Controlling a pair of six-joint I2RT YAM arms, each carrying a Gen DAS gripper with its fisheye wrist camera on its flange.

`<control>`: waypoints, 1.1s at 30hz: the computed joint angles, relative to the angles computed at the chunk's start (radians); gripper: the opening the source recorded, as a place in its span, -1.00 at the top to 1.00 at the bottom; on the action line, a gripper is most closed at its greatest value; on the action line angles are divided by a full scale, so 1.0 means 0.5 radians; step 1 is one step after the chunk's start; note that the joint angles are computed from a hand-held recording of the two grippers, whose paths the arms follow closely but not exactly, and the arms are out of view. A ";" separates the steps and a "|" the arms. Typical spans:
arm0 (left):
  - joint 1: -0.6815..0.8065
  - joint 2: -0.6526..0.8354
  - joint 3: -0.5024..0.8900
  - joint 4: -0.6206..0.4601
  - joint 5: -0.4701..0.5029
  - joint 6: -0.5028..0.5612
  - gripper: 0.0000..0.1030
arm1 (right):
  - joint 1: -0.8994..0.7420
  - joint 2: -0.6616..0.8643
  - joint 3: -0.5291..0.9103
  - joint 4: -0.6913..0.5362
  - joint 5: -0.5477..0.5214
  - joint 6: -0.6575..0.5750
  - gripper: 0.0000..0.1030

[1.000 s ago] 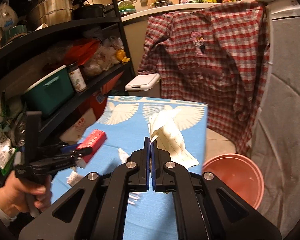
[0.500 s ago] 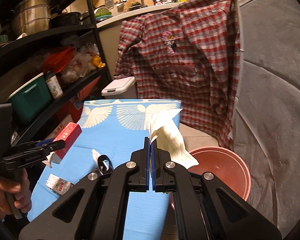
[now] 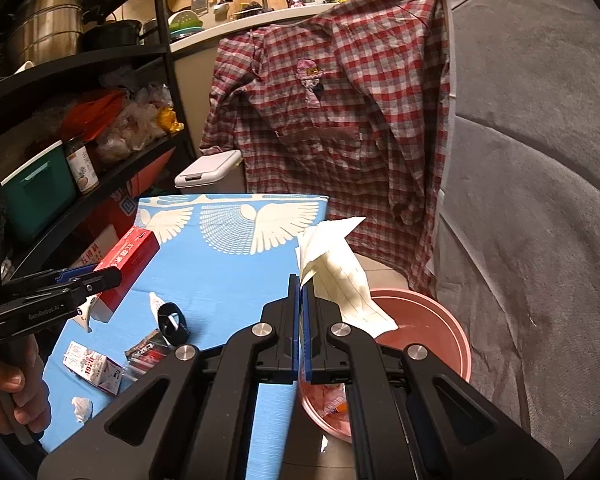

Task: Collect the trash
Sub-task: 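Carry the red box and white tissue with both grippers over the pink bin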

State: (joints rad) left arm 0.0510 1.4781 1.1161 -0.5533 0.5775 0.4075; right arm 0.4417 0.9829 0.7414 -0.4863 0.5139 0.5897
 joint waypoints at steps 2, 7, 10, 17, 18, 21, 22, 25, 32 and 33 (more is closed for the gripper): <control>-0.041 -0.013 -0.017 0.012 -0.006 -0.021 0.30 | -0.030 -0.015 -0.018 -0.002 -0.015 -0.007 0.97; -0.125 -0.049 -0.061 0.038 -0.015 -0.074 0.29 | -0.097 -0.049 -0.053 -0.009 -0.053 -0.017 0.97; -0.182 -0.062 -0.072 0.039 -0.022 -0.109 0.30 | -0.135 -0.065 -0.076 -0.010 -0.076 -0.029 0.97; -0.337 -0.088 -0.102 0.055 -0.053 -0.181 0.29 | -0.232 -0.132 -0.140 -0.024 -0.123 -0.056 0.96; -0.365 -0.086 -0.106 0.060 -0.061 -0.191 0.29 | -0.252 -0.145 -0.153 -0.026 -0.135 -0.060 0.96; -0.426 -0.067 -0.113 0.070 -0.077 -0.215 0.29 | -0.311 -0.169 -0.182 -0.025 -0.168 -0.080 0.96; -0.444 -0.057 -0.110 0.069 -0.080 -0.222 0.29 | -0.332 -0.176 -0.192 -0.024 -0.181 -0.086 0.96; -0.518 -0.047 -0.129 0.078 -0.100 -0.246 0.29 | -0.388 -0.193 -0.219 -0.027 -0.211 -0.107 0.96; -0.685 -0.048 -0.154 0.100 -0.143 -0.300 0.29 | -0.549 -0.210 -0.278 -0.016 -0.312 -0.162 0.96; -0.704 -0.043 -0.152 0.101 -0.147 -0.307 0.29 | -0.568 -0.208 -0.281 -0.013 -0.326 -0.169 0.96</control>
